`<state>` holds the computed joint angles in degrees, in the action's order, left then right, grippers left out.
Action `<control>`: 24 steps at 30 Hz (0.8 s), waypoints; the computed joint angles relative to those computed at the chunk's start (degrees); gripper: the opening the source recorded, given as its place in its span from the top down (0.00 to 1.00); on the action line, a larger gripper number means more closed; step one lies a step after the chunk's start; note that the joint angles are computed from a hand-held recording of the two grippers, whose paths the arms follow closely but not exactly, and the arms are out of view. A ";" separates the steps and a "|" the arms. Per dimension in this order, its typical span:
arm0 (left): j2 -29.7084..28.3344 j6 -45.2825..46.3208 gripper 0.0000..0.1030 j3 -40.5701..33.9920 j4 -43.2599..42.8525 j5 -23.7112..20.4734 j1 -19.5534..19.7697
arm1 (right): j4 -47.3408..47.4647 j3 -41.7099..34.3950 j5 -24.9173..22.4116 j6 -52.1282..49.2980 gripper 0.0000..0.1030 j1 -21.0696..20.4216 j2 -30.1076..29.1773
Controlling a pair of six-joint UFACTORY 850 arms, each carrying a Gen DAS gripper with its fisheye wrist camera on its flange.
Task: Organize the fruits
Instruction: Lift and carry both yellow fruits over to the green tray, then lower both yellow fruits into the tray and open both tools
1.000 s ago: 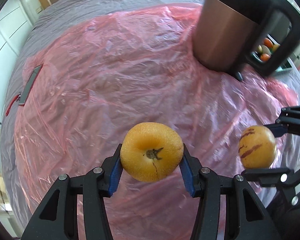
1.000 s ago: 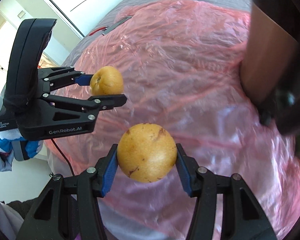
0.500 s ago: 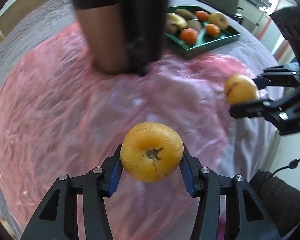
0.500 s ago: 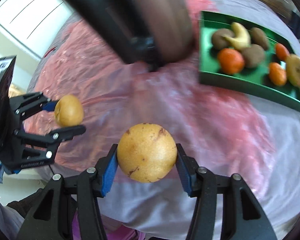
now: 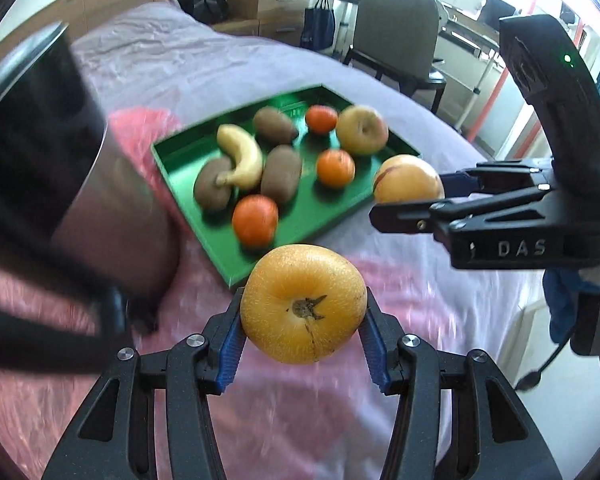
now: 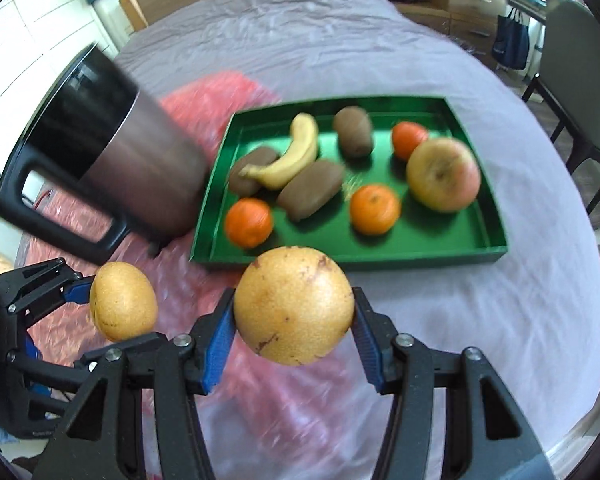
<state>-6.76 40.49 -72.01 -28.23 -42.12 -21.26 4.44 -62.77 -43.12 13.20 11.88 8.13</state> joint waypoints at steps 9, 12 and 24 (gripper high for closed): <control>-6.87 -9.15 0.55 -5.19 8.09 9.13 -5.86 | 2.85 -5.04 5.10 -8.75 0.83 -6.10 -6.89; -8.46 -11.30 0.55 -6.03 10.91 11.07 -7.12 | 4.88 -7.17 6.29 -11.25 0.83 -7.56 -9.97; -13.18 -15.96 0.55 -8.59 17.69 12.05 -9.17 | 8.66 -11.28 6.42 -16.31 0.83 -8.79 -18.08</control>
